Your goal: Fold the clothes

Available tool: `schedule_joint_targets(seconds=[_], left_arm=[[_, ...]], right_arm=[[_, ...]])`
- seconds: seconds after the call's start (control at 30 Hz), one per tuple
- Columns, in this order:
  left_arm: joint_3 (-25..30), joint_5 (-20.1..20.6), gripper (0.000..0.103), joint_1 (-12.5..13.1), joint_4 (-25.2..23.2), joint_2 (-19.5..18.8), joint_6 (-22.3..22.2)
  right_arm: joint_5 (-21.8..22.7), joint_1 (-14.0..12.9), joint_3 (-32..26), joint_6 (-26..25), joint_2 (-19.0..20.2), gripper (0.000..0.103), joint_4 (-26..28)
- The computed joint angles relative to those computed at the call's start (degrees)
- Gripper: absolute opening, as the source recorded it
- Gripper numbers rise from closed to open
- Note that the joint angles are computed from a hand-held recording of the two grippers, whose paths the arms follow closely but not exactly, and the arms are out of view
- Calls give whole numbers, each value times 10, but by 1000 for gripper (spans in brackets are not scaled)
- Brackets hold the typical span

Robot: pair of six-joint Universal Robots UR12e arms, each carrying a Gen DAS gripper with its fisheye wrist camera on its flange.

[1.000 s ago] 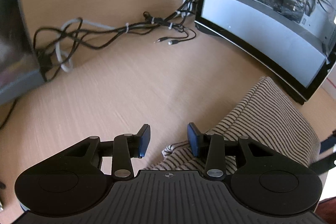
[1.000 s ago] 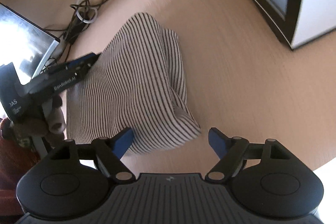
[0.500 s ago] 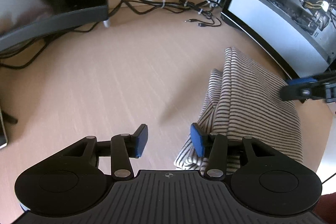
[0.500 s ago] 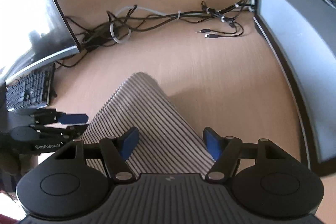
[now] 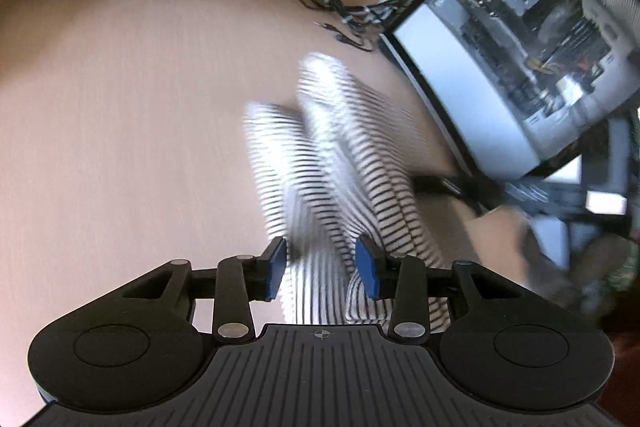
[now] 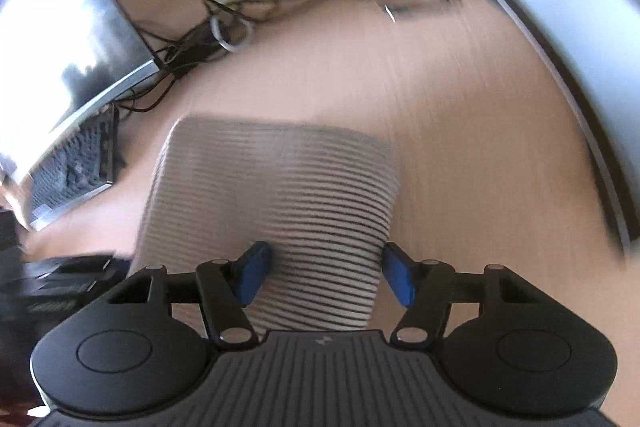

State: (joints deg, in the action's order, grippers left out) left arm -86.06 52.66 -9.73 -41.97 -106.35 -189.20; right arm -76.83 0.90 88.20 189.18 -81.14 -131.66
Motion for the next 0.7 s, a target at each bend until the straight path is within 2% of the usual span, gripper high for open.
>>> schedule_joint_targets(seconds=[0.07,0.13,0.2,0.23,0.27,0.4,0.53,0.63,0.7], left_arm=[[7,-24,42,-6,-12,-4,24],[9,-47,55,-7,-24,-1,63],[5,-39,62,-5,-15,5,67],[3,-33,66,-3,-9,8,65],[1,-25,66,0,-2,9,54],[4,17,66,6,19,5,-6],[28,92,57,-6,17,-11,-10],[41,142,55,-12,1,-19,-11],[39,141,54,-8,4,-16,-17]], right_arm=[[-40,13,-20,-42,19,59,-25],[-56,20,-28,-89,23,58,-53],[-67,25,-35,-138,26,59,-80],[-68,25,-29,-164,20,63,-97],[-74,26,-20,-187,12,69,-111],[-83,34,31,-272,-31,70,-136],[-75,49,76,-301,-63,70,-114],[-156,78,95,-304,-59,70,-143],[-212,94,106,-313,-54,67,-176]])
